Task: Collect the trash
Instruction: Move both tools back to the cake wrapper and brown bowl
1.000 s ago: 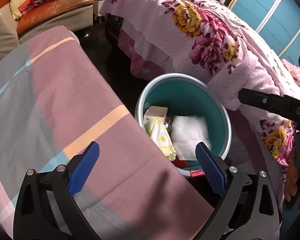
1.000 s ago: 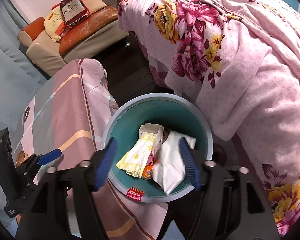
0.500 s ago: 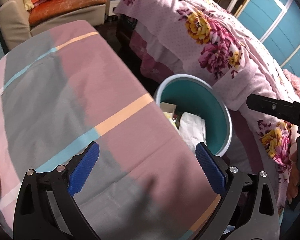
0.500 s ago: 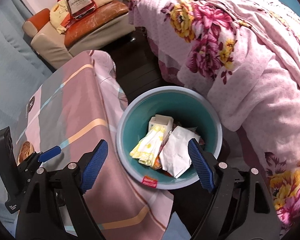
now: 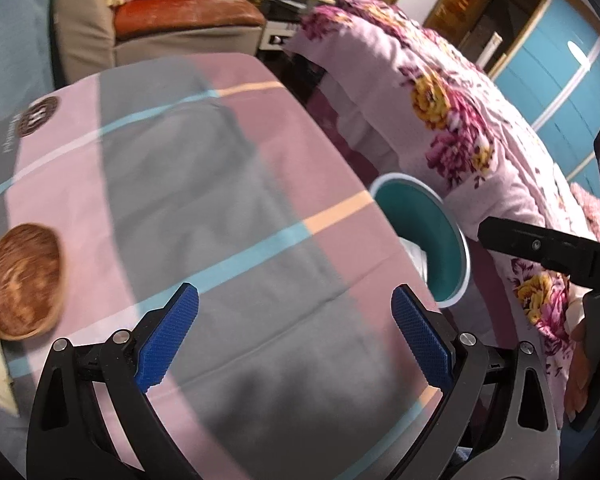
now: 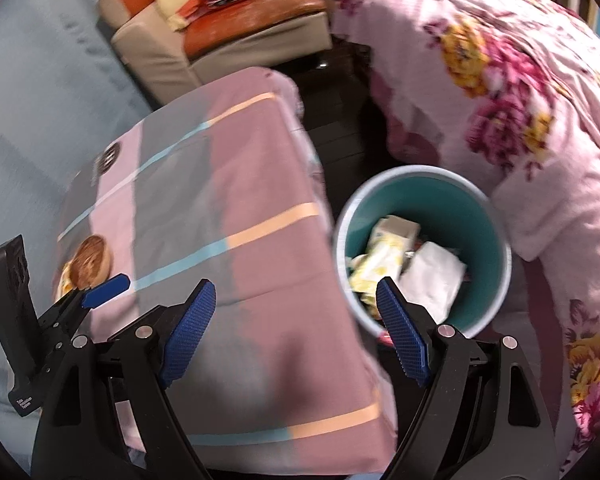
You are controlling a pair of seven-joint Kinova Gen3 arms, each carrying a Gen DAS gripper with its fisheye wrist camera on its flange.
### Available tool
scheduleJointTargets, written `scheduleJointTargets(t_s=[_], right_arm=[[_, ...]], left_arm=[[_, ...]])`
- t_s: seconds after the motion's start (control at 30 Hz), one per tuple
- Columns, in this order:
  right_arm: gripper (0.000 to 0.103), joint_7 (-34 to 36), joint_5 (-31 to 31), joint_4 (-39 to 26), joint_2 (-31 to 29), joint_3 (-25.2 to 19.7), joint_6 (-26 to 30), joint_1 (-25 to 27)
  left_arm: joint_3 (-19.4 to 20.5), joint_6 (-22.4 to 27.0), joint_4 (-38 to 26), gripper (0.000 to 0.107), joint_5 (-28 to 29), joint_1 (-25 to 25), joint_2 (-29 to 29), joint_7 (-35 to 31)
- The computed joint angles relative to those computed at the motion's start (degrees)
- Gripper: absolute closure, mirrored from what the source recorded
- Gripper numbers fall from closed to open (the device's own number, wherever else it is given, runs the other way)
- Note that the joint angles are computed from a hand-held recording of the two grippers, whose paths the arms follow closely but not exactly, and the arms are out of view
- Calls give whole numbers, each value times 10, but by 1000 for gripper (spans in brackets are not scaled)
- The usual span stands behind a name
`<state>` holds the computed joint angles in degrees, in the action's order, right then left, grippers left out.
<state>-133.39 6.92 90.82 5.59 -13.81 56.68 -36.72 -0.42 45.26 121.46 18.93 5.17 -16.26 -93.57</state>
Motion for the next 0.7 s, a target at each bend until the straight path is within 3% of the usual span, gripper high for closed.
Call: scheduleJointTargets(t_s=[0.33,0.7], right_arm=[[24,-10,15,-118,85,-12,48,-85],[24,29,-13,-267,198,11,109,-160]], left_arm=[[-109,48,30,9,-13,-55,-78,-66],[-240,88,40,9,-23,-144,-95,-183]])
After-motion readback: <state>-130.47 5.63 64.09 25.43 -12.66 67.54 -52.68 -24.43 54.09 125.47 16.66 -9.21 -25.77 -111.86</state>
